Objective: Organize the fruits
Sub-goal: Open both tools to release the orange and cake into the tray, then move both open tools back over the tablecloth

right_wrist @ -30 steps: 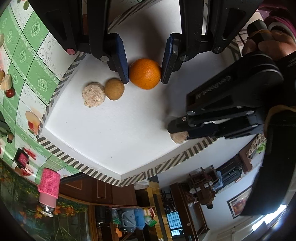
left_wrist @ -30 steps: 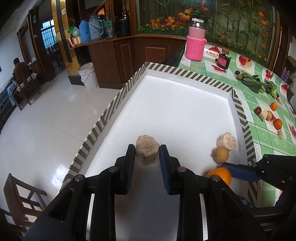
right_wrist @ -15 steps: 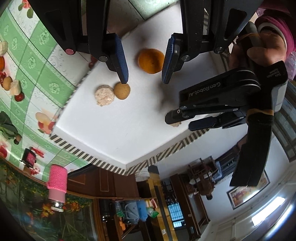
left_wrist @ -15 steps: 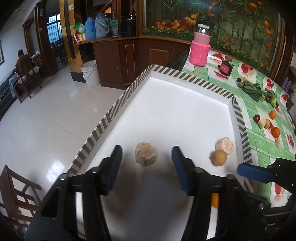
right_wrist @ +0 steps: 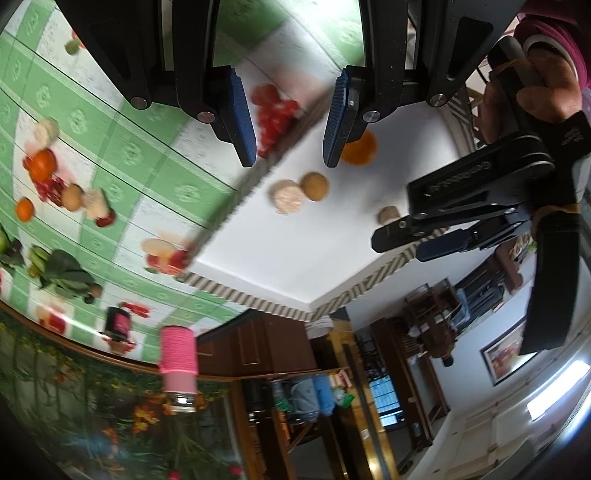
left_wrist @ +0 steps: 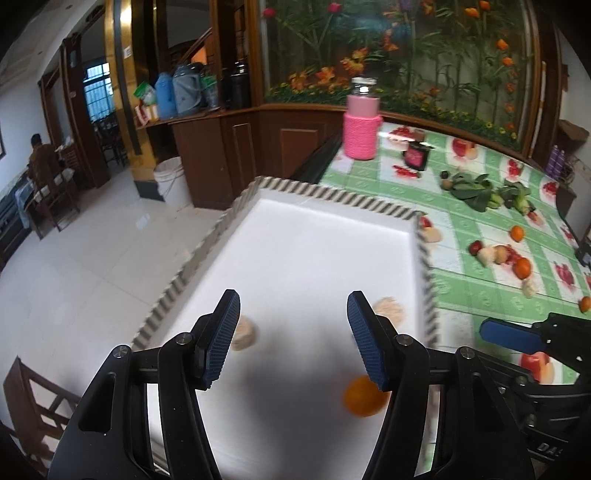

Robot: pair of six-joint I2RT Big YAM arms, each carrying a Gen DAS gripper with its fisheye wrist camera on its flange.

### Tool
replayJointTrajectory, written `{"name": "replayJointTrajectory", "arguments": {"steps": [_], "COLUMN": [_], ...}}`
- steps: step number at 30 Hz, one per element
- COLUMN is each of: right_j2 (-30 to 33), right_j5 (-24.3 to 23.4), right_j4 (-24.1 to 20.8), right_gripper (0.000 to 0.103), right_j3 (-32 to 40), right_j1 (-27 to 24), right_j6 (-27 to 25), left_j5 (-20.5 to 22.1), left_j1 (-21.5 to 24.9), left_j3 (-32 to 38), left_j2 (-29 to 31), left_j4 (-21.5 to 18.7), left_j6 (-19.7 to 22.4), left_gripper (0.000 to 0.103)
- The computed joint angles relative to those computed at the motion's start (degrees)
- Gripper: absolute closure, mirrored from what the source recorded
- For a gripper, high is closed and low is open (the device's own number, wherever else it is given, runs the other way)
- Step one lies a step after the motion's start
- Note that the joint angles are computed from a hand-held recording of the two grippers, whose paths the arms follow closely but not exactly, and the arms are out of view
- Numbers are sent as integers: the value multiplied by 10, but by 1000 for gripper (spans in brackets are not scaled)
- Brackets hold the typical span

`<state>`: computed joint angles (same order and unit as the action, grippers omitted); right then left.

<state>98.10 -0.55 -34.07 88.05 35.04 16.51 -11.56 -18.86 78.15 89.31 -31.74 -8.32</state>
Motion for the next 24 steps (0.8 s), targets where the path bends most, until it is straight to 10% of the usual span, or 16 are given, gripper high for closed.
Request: {"name": "replayJointTrajectory", "arguments": {"steps": [24], "right_j2": [-182], "right_j5": [79], "right_j4": [34], "right_gripper": [66], "right_j3": [-239], "right_j1": [-126], "right_j6": [106], "left_j5": [100], "left_j1": [-123], "left_j3": [127], "left_j2": [100], "left_j4": [-72], "left_j6": [6], "left_gripper": [42]}}
